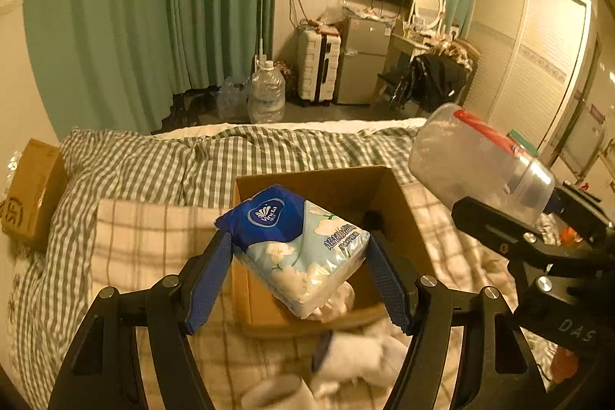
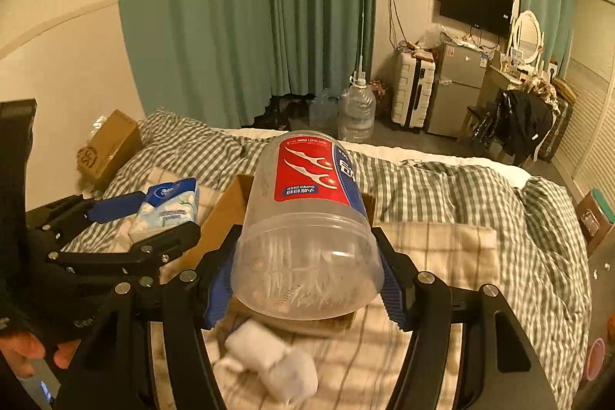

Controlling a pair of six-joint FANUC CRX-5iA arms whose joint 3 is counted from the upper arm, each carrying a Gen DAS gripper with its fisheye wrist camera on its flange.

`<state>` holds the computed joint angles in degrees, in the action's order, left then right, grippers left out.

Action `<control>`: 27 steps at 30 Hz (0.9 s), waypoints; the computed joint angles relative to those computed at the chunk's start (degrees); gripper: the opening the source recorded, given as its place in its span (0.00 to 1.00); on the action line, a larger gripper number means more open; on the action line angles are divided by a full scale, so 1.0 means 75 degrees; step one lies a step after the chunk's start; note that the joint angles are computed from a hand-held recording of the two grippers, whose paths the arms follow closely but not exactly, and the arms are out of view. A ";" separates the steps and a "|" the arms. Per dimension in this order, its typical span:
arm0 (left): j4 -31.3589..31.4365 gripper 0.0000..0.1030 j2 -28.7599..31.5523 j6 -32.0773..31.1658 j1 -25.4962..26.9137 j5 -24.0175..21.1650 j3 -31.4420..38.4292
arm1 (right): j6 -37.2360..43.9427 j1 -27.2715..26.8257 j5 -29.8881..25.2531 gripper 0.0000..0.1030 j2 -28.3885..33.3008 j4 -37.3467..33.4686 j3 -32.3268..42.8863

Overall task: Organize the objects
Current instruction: 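Lower the tissue pack and clear cup into the box and release both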

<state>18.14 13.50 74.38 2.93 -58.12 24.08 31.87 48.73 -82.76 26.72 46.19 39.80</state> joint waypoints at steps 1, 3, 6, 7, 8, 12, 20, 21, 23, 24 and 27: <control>-0.0079 0.70 0.0185 0.0016 -0.0045 0.0010 0.0135 | 0.0091 -0.0160 0.0102 0.61 0.0066 -0.0105 0.0042; -0.0263 0.70 0.0454 0.0104 -0.0116 0.0017 0.0292 | 0.0171 -0.0382 0.0250 0.61 0.0164 -0.0264 0.0050; -0.0229 0.70 0.0772 0.0040 -0.0154 0.0038 0.0335 | 0.0158 -0.0673 0.0480 0.61 0.0229 -0.0625 -0.0116; -0.0239 0.70 0.0813 -0.0007 -0.0173 0.0135 0.0261 | 0.0091 -0.0725 0.0578 0.61 0.0165 -0.0690 -0.0289; -0.0247 0.71 0.0834 -0.0056 -0.0187 0.0212 0.0197 | 0.0002 -0.0774 0.0674 0.61 0.0115 -0.0767 -0.0453; -0.0103 0.80 0.0909 -0.0215 -0.0191 0.0346 0.0019 | -0.0469 -0.0931 0.1268 0.61 -0.0237 -0.1004 -0.1262; -0.0502 1.00 0.0394 0.0291 -0.0167 0.0446 -0.0116 | -0.1245 -0.0730 0.1350 0.83 -0.0712 -0.0352 -0.1720; -0.0499 1.00 0.0246 0.0349 -0.0142 0.0492 -0.0201 | -0.1223 -0.0657 0.1198 0.83 -0.0727 -0.0291 -0.1615; -0.0433 1.00 -0.0083 0.0396 -0.0052 0.0586 -0.0417 | -0.1224 -0.0513 0.0962 0.83 -0.0767 -0.0107 -0.1485; -0.0412 1.00 -0.0310 0.0428 0.0003 0.0629 -0.0560 | -0.1213 -0.0402 0.0823 0.83 -0.0812 -0.0007 -0.1432; -0.0536 1.00 -0.0795 0.0612 0.0085 0.0700 -0.0771 | -0.1162 -0.0035 0.0405 0.83 -0.0901 0.0338 -0.1280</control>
<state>14.12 7.54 78.98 3.57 -52.87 18.30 23.16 48.47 -79.72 19.96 48.73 30.20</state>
